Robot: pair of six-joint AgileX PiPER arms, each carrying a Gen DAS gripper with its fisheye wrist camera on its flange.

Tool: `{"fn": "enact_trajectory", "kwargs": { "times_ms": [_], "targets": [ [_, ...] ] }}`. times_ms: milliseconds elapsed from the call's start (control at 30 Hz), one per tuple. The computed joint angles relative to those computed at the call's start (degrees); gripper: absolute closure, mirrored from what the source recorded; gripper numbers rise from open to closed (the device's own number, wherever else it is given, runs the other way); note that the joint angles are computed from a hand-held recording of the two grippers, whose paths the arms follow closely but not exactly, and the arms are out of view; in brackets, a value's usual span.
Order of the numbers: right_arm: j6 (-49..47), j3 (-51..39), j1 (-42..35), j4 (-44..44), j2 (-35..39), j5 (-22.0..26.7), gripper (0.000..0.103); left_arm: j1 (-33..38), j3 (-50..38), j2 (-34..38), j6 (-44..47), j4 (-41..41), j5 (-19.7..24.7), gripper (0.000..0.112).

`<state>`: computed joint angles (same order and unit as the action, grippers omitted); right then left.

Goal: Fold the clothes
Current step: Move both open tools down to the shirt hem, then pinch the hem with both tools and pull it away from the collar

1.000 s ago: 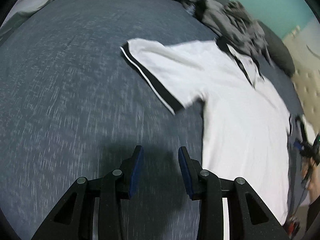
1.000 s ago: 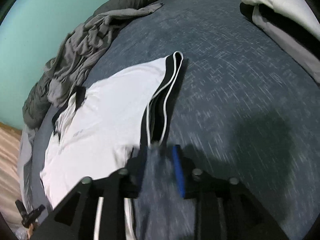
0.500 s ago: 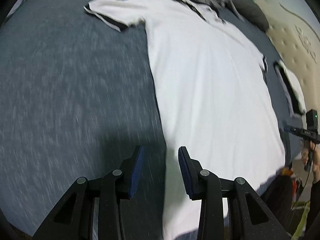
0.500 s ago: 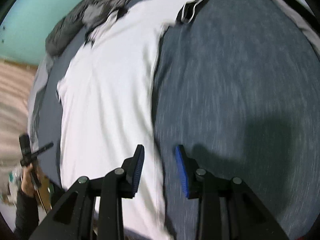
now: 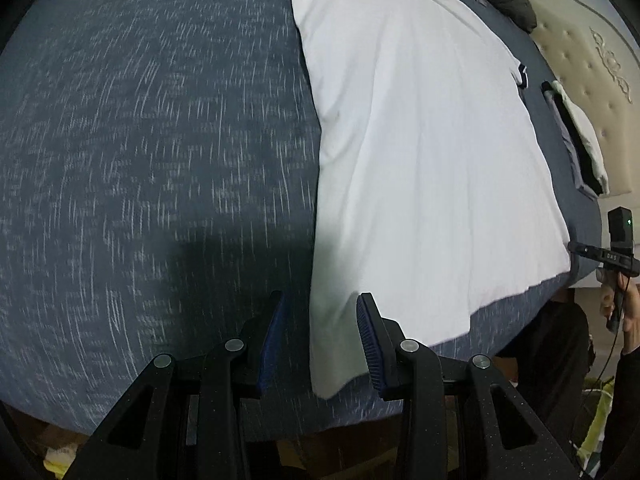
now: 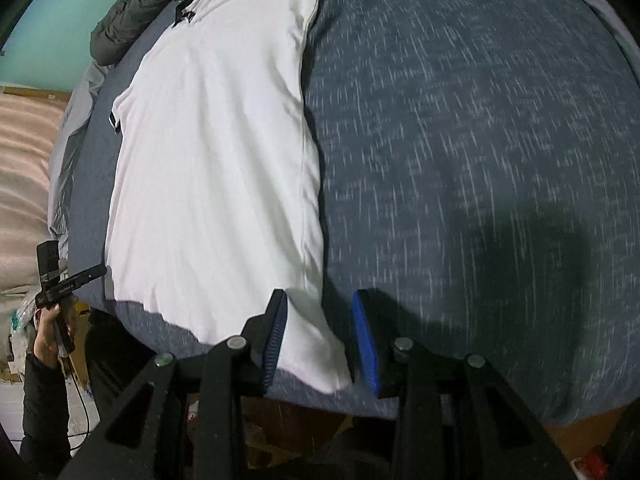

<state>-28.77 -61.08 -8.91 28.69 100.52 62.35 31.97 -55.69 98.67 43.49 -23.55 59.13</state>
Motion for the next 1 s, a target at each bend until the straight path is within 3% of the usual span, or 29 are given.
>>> {"fn": "enact_trajectory", "kwargs": {
  "times_ms": [300, 400, 433, 467, 500, 667, 800, 1000],
  "targets": [
    [0.22, 3.04, 2.30, 0.08, -0.65, -0.59, 0.069, 1.57, 2.19, -0.80, 3.59, -1.59, -1.50, 0.074],
    [-2.12, 4.89, 1.41, 2.06, -1.69, -0.28, 0.071, 1.79, 2.72, -1.40, 4.93, -1.54, -0.99, 0.100],
    [-3.06, 5.50, 1.21, 2.74, -2.05, -0.19, 0.076, 1.82, 2.90, -1.62, 5.24, -1.34, -0.81, 0.106],
    [-4.02, 6.08, 1.24, 3.35, -2.52, -0.05, 0.089, 1.93, 3.08, -1.91, 5.66, -1.32, -0.66, 0.107],
    [-4.89, 6.59, 1.22, 3.91, -2.99, 0.04, 0.094, 2.09, 3.23, -2.33, 6.02, -1.28, -0.48, 0.109],
    [-6.92, 6.56, -0.95, 4.46, -5.87, 1.06, 0.098, 4.62, 2.26, -5.21, 8.55, -2.09, 2.97, 0.109],
    [-9.54, 5.13, -5.40, 3.39, -8.52, 4.94, 0.099, 8.56, 2.42, -7.28, 11.91, -0.89, 5.99, 0.110],
    [-7.07, 6.74, -1.85, 0.93, -9.71, 2.27, 0.099, 13.44, 3.23, -7.21, 14.66, 0.55, 6.99, 0.110]
  ]
}}
